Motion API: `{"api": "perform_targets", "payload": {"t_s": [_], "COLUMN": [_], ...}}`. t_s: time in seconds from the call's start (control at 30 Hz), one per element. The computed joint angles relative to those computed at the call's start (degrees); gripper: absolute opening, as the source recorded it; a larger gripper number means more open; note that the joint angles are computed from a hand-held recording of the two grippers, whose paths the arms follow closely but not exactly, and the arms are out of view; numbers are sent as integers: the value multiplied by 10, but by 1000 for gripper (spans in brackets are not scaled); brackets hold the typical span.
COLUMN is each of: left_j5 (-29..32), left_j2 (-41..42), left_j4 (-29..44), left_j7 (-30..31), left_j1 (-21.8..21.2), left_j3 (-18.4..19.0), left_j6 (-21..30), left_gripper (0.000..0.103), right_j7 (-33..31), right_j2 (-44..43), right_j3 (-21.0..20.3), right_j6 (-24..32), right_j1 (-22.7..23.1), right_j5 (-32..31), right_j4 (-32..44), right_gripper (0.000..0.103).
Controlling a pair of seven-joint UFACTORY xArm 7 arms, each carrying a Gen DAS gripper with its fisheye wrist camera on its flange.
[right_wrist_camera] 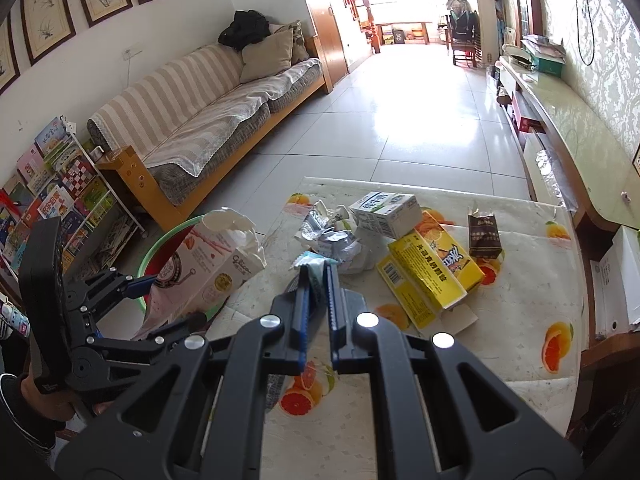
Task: Collect trash
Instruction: 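Carry the pink carton into the red bucket and open the left tool while the right tool carries the wrapper, then lower the blue wrapper over the red bucket and open the right tool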
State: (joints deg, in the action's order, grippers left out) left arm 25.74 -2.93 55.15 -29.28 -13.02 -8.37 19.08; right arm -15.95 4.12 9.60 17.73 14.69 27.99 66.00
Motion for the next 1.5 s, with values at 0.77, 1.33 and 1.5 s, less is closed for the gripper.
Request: {"api": "perform_targets", "payload": {"t_s": [0.77, 1.33, 1.5], "left_j5": [18, -18, -15], "left_j2": [-37, -17, -41], "left_j4": [-54, -77, -102], "left_j7": [-45, 1, -8], "left_j1": [128, 147, 163], "left_j3": [40, 64, 67], "left_j6": [-9, -46, -65], "left_gripper": [60, 83, 85], "right_j7": [73, 134, 140], "right_j2": [126, 257, 286], "right_j3": [42, 37, 34], "right_j6": [32, 91, 104], "right_j1": [67, 122, 135], "right_j5": [-108, -194, -207], "right_j4": [175, 342, 380], "right_gripper": [8, 8, 8]}}
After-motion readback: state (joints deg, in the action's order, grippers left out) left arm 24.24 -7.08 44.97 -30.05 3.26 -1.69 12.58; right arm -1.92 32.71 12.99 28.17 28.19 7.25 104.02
